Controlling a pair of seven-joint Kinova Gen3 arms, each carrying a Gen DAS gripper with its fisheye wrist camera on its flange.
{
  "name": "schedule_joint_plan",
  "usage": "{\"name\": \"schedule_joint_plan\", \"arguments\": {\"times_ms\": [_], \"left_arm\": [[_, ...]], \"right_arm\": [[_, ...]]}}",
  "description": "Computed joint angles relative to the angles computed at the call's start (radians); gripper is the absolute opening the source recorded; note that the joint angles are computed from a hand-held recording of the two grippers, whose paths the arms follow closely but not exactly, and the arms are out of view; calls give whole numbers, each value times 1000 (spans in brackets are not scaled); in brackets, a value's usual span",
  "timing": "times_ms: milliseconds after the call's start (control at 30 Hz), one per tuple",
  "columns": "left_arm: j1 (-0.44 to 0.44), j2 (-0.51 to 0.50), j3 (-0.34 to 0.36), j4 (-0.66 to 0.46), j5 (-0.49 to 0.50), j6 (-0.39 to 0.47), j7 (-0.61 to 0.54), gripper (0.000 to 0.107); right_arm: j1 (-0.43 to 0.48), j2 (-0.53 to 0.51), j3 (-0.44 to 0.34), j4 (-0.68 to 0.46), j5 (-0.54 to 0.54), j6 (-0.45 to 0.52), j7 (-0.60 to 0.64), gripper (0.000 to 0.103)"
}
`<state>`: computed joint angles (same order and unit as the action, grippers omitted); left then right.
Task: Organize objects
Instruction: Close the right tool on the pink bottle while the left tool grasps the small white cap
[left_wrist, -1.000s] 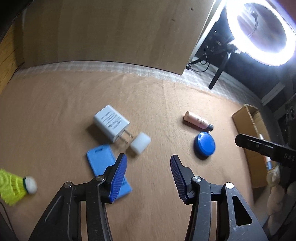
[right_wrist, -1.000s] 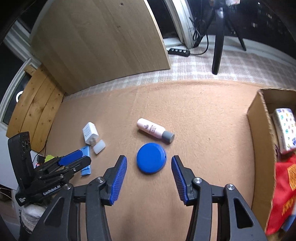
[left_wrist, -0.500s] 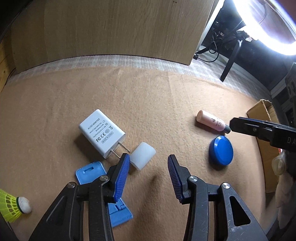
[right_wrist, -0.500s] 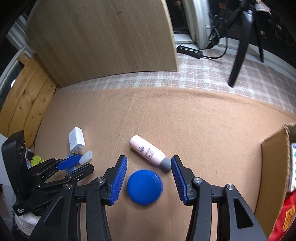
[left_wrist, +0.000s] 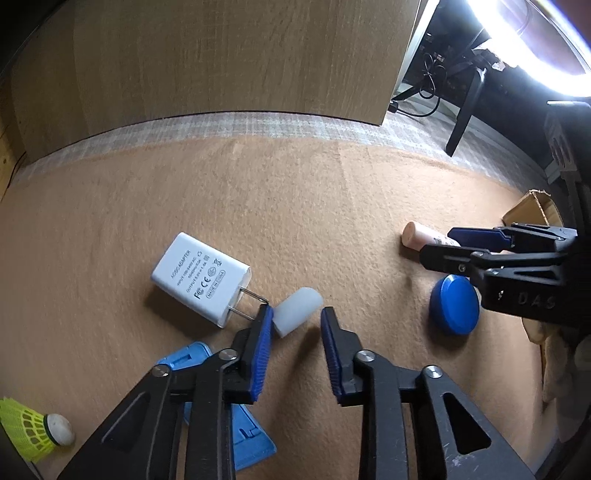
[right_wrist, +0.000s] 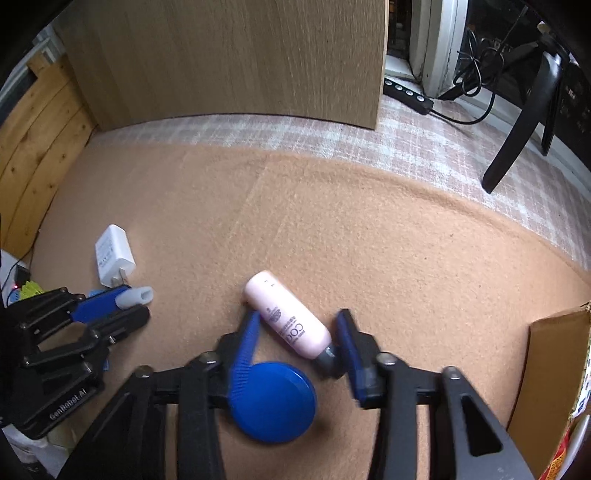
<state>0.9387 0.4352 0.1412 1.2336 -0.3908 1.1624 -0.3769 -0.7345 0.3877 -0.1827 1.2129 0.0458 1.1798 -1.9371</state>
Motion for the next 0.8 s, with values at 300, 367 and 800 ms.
{"name": "schedule_joint_plan", "arguments": {"times_ms": [300,367,800], "left_arm": [[-12,-30,0,48,5,-36,44,10],[-16,-39,2,63,8,-51,58,8],[24,-73,23,54,-57,-39,134,7]], "right_arm": [[33,-43,-2,69,-19,-51,-12,19],[46,-63,-5,95,-29,-74,-12,19],[158,-231,-22,242,-131,-169,12,19]]}}
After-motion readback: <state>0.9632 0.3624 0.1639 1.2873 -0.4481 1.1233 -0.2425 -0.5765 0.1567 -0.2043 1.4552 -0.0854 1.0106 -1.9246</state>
